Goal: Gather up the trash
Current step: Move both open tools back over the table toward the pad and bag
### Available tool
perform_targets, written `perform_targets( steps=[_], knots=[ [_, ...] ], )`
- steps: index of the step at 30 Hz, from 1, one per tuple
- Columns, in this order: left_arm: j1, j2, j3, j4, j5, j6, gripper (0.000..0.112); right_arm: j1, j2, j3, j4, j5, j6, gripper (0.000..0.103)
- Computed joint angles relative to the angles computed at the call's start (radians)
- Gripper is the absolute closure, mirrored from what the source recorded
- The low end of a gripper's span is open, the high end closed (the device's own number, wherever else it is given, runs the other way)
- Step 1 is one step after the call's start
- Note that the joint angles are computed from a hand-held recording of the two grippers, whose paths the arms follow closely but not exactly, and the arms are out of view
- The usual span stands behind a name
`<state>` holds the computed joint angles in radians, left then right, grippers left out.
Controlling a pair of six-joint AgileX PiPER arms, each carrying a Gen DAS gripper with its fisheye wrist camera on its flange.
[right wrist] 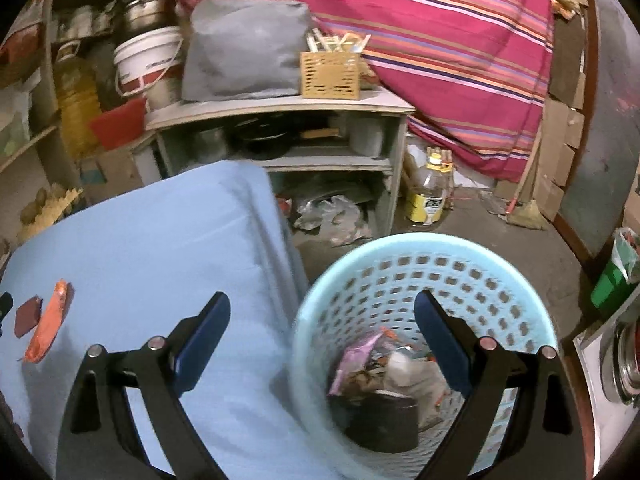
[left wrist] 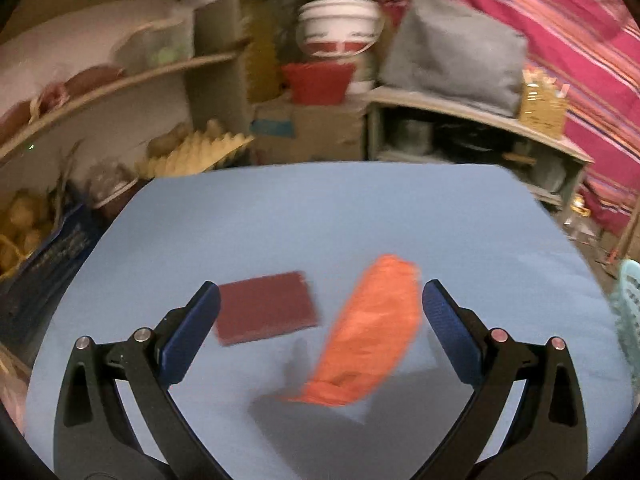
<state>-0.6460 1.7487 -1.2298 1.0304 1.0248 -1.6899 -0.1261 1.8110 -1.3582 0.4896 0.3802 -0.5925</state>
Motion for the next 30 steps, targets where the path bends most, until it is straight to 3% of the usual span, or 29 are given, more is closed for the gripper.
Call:
perform_targets(
  steps=[4,8,13,24,30],
  knots=[
    [0.101,-0.016,0.059,-0.031,-0.077,0.011,0.015,0.073,-0.004,0.017,-0.103,-0.018,0.103,0.012],
    [0.216,-0.020,0.104,-0.101,-0.221,0.055,0.015,0.136,-0.005,0.028,-0.211,-0.038,0.201,0.012],
    [0.282,0.010,0.098,-0.170,-0.306,0.125,0.015,0.193,0.000,0.027,-0.322,-0.047,0.313,0.012],
    [0.331,0.062,0.044,-0.313,-0.324,0.276,0.015,0.242,0.014,0.024,-0.443,-0.035,0.467,0.012],
    [0.325,0.066,0.042,-0.312,-0.317,0.290,0.025,0.296,0.031,0.017,-0.636,-0.026,0.659,0.012]
  ],
)
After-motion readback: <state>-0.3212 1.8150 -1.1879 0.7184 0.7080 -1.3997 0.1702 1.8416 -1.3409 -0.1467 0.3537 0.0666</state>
